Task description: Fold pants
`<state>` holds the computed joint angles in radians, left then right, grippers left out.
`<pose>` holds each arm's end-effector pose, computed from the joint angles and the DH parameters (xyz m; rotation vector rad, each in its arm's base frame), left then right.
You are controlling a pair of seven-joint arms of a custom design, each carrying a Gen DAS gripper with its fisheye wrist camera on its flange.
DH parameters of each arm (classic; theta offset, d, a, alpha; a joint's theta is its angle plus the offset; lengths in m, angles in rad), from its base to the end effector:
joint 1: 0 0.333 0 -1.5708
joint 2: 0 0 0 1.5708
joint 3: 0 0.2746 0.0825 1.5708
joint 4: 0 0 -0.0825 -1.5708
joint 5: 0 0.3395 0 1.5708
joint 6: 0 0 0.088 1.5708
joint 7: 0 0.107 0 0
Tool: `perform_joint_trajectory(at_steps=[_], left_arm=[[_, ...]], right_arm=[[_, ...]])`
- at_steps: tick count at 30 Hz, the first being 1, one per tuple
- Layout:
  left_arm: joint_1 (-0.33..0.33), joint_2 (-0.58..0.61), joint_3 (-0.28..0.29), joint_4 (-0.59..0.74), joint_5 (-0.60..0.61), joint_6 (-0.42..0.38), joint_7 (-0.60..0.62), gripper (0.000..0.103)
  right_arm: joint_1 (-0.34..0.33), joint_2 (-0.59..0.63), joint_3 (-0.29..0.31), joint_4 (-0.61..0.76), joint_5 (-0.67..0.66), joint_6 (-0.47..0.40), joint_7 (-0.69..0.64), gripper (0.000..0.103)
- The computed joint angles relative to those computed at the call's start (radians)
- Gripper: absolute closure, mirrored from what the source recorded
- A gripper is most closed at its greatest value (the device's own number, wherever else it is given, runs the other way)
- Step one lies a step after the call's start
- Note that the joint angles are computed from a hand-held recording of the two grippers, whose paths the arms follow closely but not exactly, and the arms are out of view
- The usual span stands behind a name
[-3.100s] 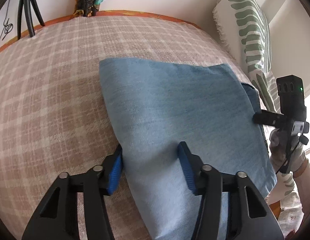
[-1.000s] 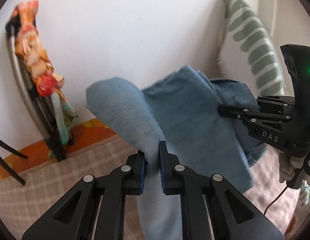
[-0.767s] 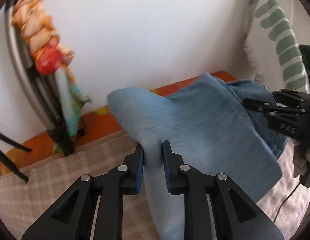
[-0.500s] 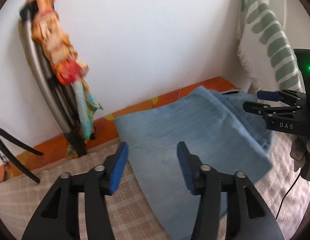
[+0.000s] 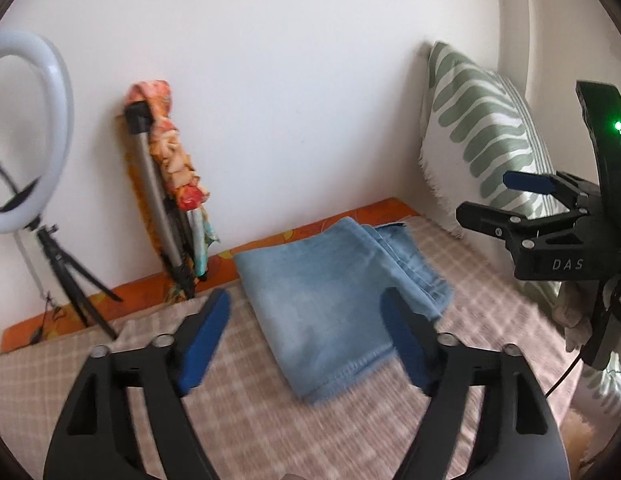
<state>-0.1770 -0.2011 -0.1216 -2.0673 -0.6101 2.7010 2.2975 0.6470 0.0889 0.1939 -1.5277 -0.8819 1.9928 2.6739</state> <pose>0.4934 -0.1366 0.5858 -1.1717 2.1974 -1.0895 0.4203 0.3904 0.6214 -1.6928 1.7725 -1.0082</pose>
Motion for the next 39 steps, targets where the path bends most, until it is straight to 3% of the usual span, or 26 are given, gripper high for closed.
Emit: perform_joint_trajectory(at_steps=[9,20,33,39], left_arm=[[-0.009,-0.299,0.070,-0.276,-0.042,-0.041,0.019,0.021],[0.009,-0.582,0.125,-0.545,-0.015,-0.034,-0.011,0.020],[-0.008,-0.663,0.154,-0.664,0.013,0.006,-0.029,0.020],[-0.011,-0.662,0.156,-0.682,0.018,0.032,-0.020,0.018]], right_arm=[[0.126,-0.003,0.081,0.005,-0.045,-0.167,0.115,0.000],[0.252,-0.005,0.120,-0.053,-0.061,-0.271,0.326,0.000],[0.284,-0.026,0.154,-0.112,-0.075,-0.373,0.466,0.000],[0.274,-0.038,0.151,-0.156,-0.068,-0.341,0.506,0.000]])
